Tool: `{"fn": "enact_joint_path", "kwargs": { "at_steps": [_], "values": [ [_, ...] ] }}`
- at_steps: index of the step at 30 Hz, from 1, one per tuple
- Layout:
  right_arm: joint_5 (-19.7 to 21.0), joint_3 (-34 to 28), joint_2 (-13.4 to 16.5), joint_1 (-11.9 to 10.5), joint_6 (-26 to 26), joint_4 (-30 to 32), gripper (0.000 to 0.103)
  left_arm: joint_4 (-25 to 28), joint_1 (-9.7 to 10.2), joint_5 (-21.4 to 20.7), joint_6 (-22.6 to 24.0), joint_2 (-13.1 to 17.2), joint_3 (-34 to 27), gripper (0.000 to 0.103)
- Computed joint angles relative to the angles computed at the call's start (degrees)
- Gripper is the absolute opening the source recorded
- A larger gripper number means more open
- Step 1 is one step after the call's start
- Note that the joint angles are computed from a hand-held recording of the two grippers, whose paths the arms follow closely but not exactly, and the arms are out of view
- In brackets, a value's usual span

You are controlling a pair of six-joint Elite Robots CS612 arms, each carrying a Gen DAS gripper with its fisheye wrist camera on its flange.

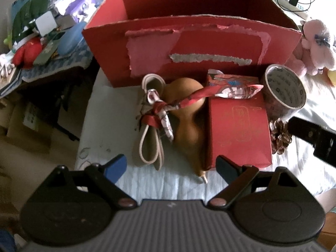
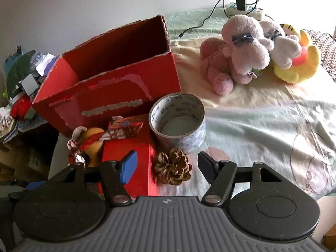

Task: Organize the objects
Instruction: 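Move the right gripper to the white tape roll, fingers around its rim, then close the right gripper on the tape roll rim and lift it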

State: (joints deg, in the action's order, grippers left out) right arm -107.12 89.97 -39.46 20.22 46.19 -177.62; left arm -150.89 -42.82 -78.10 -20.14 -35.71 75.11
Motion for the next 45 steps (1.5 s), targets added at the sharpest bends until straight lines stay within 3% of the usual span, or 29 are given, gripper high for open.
{"fn": "enact_joint_path", "kwargs": {
  "at_steps": [7,14,25,30,35,40,43,45],
  "values": [
    [0.05,-0.09,0.36,-0.11,-1.05,-0.58,0.065,1.71,-0.15,0.45,-0.19,0.22,-0.74,0.089],
    [3.46,0.53,0.10,-0.73,0.16,-0.48,0.059,2.13,-0.32,0.45,-0.18,0.10,-0.66,0.089],
    [3.57,1.98,0.08,-1.53,-0.04,-3.27,0.057,0.71,-0.57,-0.84,0.70,0.20,-0.96,0.078],
    [3.81,2.69,0.16,-2.41,0.50,-4.99,0.054,-2.32,-0.26,-4.66,1.99,0.26,-1.13,0.069],
    [3.97,2.89,0.49,-3.80,0.62,-6.63,0.051,-4.92,0.73,-13.62,2.37,1.08,-2.67,0.057],
    [6.49,1.86,1.41,-5.42,-1.16,-6.18,0.047,-5.85,0.60,-16.52,2.67,2.40,-5.13,0.048],
    [8.91,0.91,2.17,-6.32,-2.94,-5.50,0.043,-4.89,0.64,-17.91,1.71,3.71,-7.40,0.038],
    [10.36,0.36,2.60,-6.92,-3.93,-5.11,0.039,-3.68,0.84,-19.68,0.34,4.80,-9.36,0.025]
  ]
}}
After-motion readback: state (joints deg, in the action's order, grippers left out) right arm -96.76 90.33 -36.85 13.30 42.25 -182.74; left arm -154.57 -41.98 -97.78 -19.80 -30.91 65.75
